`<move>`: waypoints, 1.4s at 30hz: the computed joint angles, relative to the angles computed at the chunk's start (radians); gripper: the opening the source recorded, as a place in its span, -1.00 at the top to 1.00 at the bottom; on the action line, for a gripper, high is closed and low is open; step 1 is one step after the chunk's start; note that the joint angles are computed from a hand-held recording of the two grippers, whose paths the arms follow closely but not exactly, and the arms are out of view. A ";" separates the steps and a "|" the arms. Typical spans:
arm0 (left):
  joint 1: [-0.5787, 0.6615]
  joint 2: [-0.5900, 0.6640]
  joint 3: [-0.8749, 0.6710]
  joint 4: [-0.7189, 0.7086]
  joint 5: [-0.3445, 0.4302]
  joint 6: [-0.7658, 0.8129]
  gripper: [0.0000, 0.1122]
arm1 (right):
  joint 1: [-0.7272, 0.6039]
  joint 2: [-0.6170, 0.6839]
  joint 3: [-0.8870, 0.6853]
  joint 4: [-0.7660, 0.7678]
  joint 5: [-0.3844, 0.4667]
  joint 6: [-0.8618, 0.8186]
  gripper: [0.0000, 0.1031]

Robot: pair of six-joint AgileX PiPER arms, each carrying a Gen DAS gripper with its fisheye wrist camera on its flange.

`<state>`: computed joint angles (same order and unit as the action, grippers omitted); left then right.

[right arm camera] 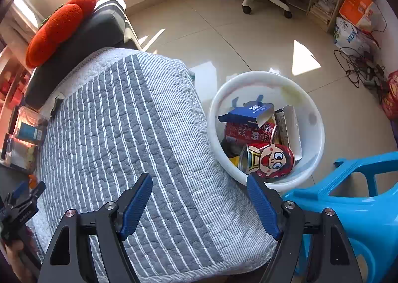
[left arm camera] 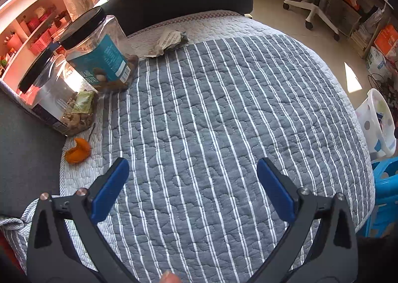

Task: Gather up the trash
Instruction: 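Grasp the orange peel with the left tool while the right tool grasps the crumpled paper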

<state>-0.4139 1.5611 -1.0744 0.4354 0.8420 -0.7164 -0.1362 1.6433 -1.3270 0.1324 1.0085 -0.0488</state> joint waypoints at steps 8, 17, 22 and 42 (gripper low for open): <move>0.281 0.015 0.087 0.069 -0.080 0.044 -0.75 | 0.178 0.070 -0.038 -0.043 -0.009 0.119 -0.54; 0.525 0.126 0.099 0.022 -0.231 0.182 -0.14 | 0.301 0.165 -0.085 -0.104 -0.021 0.200 -0.54; 0.574 0.167 0.093 -0.040 -0.296 0.291 -0.06 | 0.343 0.213 -0.118 -0.125 -0.020 0.227 -0.54; 0.579 -0.060 0.125 -0.542 -0.189 0.677 0.75 | 0.530 0.355 -0.335 -0.142 -0.026 0.287 -0.54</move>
